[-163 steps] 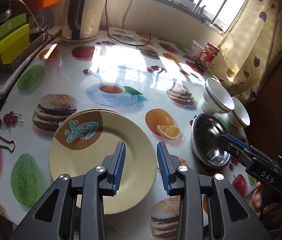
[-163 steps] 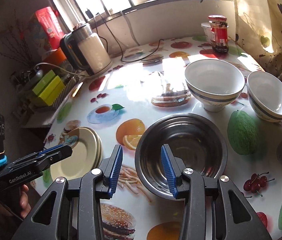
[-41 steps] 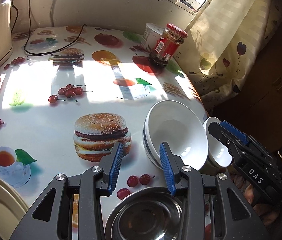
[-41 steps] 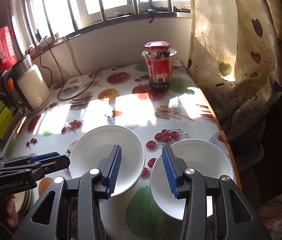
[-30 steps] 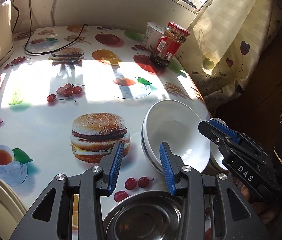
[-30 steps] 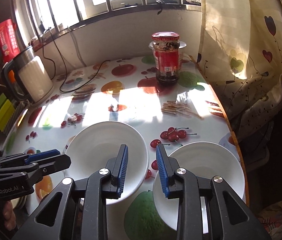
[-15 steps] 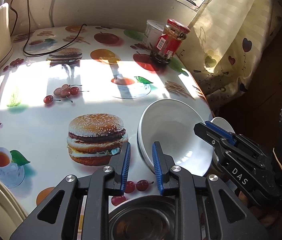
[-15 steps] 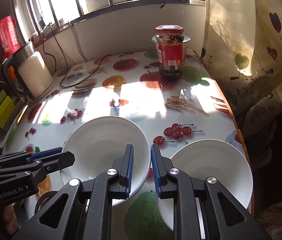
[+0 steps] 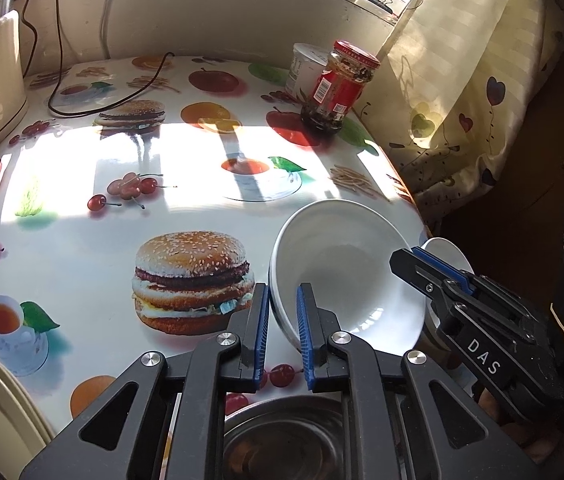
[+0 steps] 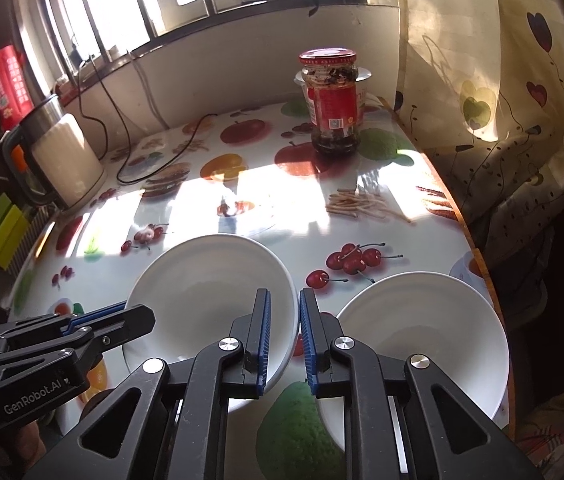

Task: Organize plates and bowls
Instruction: 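Lift the white bowl and lower it into the steel bowl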

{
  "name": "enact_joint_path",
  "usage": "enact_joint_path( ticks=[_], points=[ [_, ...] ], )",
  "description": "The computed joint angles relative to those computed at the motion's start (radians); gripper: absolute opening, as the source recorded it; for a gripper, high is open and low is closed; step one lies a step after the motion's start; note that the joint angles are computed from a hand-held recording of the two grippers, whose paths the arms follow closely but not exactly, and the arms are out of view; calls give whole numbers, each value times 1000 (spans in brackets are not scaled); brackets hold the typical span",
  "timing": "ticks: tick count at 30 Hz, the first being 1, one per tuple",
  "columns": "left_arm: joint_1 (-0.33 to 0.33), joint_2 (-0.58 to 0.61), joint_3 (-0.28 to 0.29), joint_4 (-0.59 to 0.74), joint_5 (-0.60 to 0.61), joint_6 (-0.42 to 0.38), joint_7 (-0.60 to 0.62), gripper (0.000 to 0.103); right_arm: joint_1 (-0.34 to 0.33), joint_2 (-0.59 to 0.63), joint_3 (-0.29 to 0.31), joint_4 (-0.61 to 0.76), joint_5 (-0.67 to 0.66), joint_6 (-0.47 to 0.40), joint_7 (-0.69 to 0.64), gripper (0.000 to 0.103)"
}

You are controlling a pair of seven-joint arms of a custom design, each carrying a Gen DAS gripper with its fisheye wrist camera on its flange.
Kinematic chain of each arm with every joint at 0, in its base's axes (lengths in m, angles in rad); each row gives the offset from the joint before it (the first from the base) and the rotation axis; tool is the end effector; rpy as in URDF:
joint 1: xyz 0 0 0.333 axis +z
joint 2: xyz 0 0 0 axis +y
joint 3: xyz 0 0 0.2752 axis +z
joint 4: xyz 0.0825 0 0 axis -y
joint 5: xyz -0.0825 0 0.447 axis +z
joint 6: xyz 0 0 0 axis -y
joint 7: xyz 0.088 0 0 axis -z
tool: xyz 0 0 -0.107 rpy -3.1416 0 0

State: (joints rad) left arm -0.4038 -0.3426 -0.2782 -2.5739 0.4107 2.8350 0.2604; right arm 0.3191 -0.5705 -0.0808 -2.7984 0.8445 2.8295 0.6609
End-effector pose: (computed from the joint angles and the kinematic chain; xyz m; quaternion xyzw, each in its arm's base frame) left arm 0.3942 -0.3397 0.3609 -0.7511 0.5778 -0.3036 0.0995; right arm 0.4434 0.0738 0.3472 -0.7785 0.5103 -0.1234 0.3439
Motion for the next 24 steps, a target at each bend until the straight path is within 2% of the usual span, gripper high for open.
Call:
enact_joint_path(
  ticks=[13, 24],
  points=[
    [-21, -98, 1, -53, -4, -9, -8, 15, -15, -119, 14, -57, -24, -28, 68, 15],
    [-58, -241, -8, -137, -8, -37, -42, 15, -27, -343, 29, -187, -97, -73, 170, 15]
  ],
)
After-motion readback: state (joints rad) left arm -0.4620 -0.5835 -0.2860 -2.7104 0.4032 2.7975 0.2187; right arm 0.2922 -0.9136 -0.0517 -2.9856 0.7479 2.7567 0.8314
